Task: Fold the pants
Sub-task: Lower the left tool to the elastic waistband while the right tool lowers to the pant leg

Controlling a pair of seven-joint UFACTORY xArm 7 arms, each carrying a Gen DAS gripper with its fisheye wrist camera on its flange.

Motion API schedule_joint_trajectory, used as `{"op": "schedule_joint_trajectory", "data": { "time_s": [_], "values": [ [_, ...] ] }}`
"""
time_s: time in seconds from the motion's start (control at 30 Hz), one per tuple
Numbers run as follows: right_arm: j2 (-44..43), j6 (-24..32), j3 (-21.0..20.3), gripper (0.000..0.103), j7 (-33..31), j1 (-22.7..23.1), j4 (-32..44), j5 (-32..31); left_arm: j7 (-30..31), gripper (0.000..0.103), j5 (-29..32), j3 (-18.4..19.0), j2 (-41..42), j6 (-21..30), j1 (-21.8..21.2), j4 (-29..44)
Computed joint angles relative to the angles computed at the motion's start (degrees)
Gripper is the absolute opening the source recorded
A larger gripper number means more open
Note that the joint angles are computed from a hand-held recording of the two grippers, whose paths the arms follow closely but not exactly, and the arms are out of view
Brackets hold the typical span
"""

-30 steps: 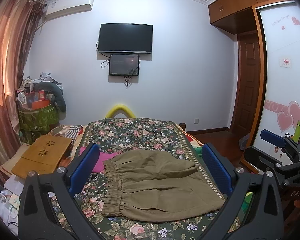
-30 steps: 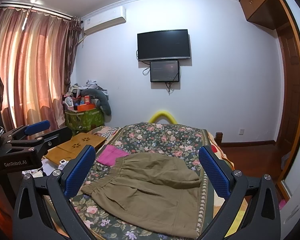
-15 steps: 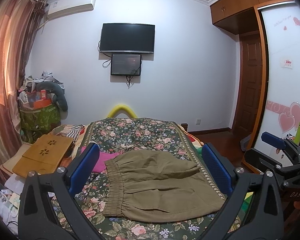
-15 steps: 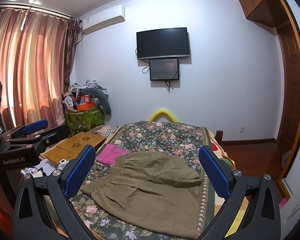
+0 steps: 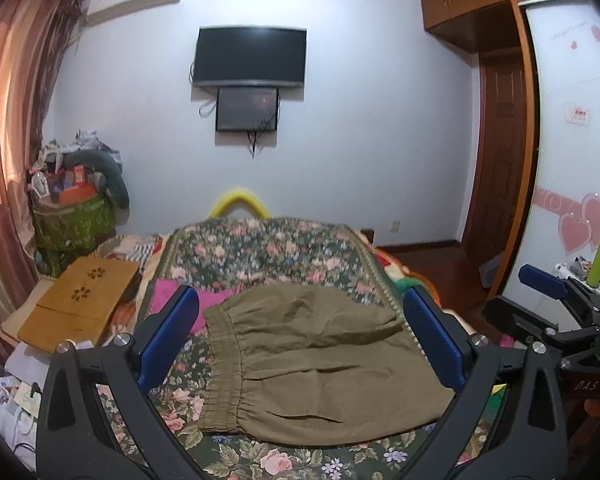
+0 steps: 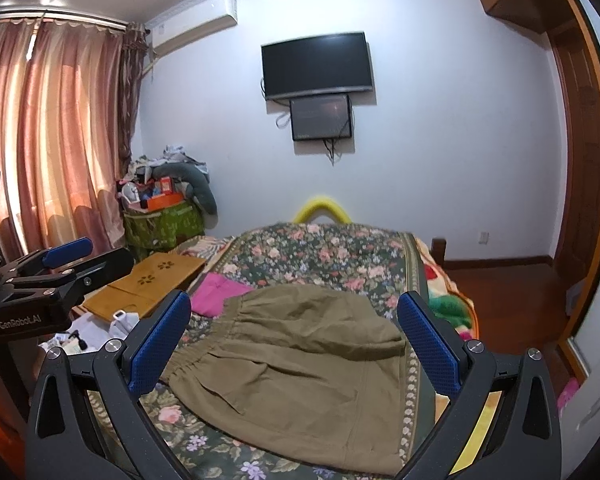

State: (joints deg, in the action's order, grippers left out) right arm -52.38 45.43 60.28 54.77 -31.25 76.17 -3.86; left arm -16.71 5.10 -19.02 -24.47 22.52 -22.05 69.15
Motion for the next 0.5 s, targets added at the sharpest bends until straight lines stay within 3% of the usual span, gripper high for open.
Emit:
{"op": "schedule_joint_trajectory", "data": {
  "time_s": [0.2, 0.33, 0.5],
  "values": [
    [2.2, -0.3, -0.1, 0.102, 2.2, 2.6, -5.8, 0.7, 0.3, 0.103, 2.5, -0.5, 7.3, 5.7, 0.5, 3.4],
    [5.6, 0.1, -0.4, 0.102, 3.9, 5.3, -10.4, -0.4, -2.2, 0.103, 9.4, -1.6, 13.9, 10.9, 1.4, 6.8],
    [10.6, 0.6, -3.2, 0.102, 4.1, 9.3, -15.0, -2.2, 1.0, 0.103, 6.8, 2.2, 21.3, 17.4, -1.9, 11.5]
  ]
}}
